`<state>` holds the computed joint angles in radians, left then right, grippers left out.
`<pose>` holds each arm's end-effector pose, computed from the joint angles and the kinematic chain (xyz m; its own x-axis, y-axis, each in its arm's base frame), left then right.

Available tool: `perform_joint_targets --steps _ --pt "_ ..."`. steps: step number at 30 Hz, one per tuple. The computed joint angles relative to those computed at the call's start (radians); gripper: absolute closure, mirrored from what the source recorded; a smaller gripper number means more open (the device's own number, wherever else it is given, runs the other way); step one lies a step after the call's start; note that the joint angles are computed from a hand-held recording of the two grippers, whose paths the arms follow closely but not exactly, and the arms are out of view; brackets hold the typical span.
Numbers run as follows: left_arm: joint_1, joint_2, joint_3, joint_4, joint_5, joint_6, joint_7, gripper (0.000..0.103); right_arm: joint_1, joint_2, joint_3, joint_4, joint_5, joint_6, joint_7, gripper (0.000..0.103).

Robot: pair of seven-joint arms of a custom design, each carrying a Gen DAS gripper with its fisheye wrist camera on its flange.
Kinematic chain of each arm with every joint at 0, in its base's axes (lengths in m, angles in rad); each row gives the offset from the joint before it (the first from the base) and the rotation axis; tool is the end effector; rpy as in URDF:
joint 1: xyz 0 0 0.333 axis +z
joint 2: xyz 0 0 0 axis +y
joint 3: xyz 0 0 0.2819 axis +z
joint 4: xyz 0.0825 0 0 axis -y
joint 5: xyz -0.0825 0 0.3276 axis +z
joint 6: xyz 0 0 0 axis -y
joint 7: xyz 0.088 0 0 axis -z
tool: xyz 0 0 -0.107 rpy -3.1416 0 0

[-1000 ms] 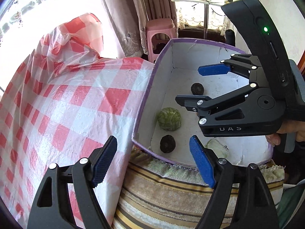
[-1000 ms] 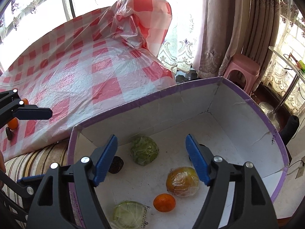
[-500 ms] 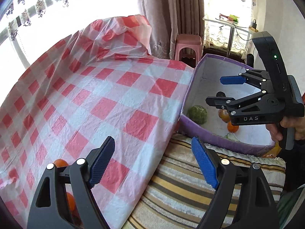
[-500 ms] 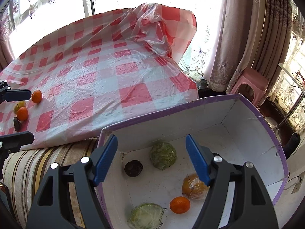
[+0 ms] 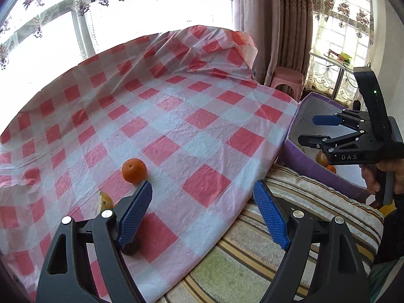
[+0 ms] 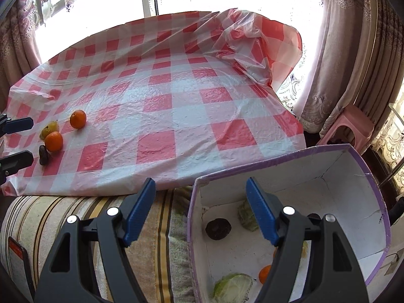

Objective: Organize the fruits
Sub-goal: 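Move both open grippers back over the remaining fruits on the cloth, then grasp the dark brown round fruit with the left gripper while the right grasps an orange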

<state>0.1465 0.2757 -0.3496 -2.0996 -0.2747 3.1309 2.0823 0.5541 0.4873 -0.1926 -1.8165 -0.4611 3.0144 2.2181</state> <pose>0.5720 -0.0810 0.3899 -0.3535 -0.9328 -0.0703 -0.6511 0.2993 -0.6974 0.5754 0.2701 0.3580 0.2039 -0.9790 0.0037 -0.7190 -0.1523 -0.6781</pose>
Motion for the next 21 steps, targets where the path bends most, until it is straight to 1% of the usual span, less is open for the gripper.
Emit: perform_joint_targets --steps 1,2,4,7,9,11,15,16,17,19,21 --pt "0.042 -0.007 -0.039 -0.016 -0.034 0.014 0.02 0.023 0.001 0.005 0.006 0.009 0.001 -0.005 -0.006 0.029" --pt "0.098 -0.015 -0.093 -0.034 -0.078 0.028 0.049 0.023 0.001 0.01 0.014 0.02 0.003 -0.011 -0.014 0.029" --pt "0.232 -0.024 -0.223 -0.066 -0.183 0.057 0.122 0.023 0.0 0.022 0.03 0.043 0.01 -0.023 -0.032 0.029" --pt "0.408 -0.029 -0.384 -0.108 -0.321 0.089 0.203 0.023 -0.003 0.043 0.056 0.08 0.026 -0.038 -0.064 0.029" --pt "0.545 -0.018 -0.511 -0.128 -0.414 0.101 0.263 0.023 -0.003 0.061 0.074 0.111 0.039 -0.05 -0.091 0.029" --pt "0.652 -0.002 -0.606 -0.147 -0.483 0.116 0.3 0.024 -0.003 0.077 0.091 0.137 0.054 -0.059 -0.117 0.029" --pt "0.796 0.047 -0.72 -0.18 -0.512 0.145 0.298 0.024 0.001 0.12 0.126 0.204 0.089 -0.083 -0.176 0.029" --pt "0.807 0.059 -0.723 -0.183 -0.505 0.145 0.284 0.024 0.004 0.133 0.133 0.223 0.098 -0.09 -0.191 0.029" --pt "0.8 0.063 -0.708 -0.184 -0.494 0.14 0.266 0.024 0.006 0.147 0.14 0.245 0.107 -0.099 -0.206 0.029" --pt "0.79 0.08 -0.684 -0.181 -0.468 0.141 0.238 0.028 0.011 0.174 0.154 0.287 0.127 -0.115 -0.234 0.029" --pt "0.806 0.106 -0.688 -0.171 -0.445 0.128 0.217 0.029 0.019 0.2 0.162 0.327 0.143 -0.127 -0.259 0.029"
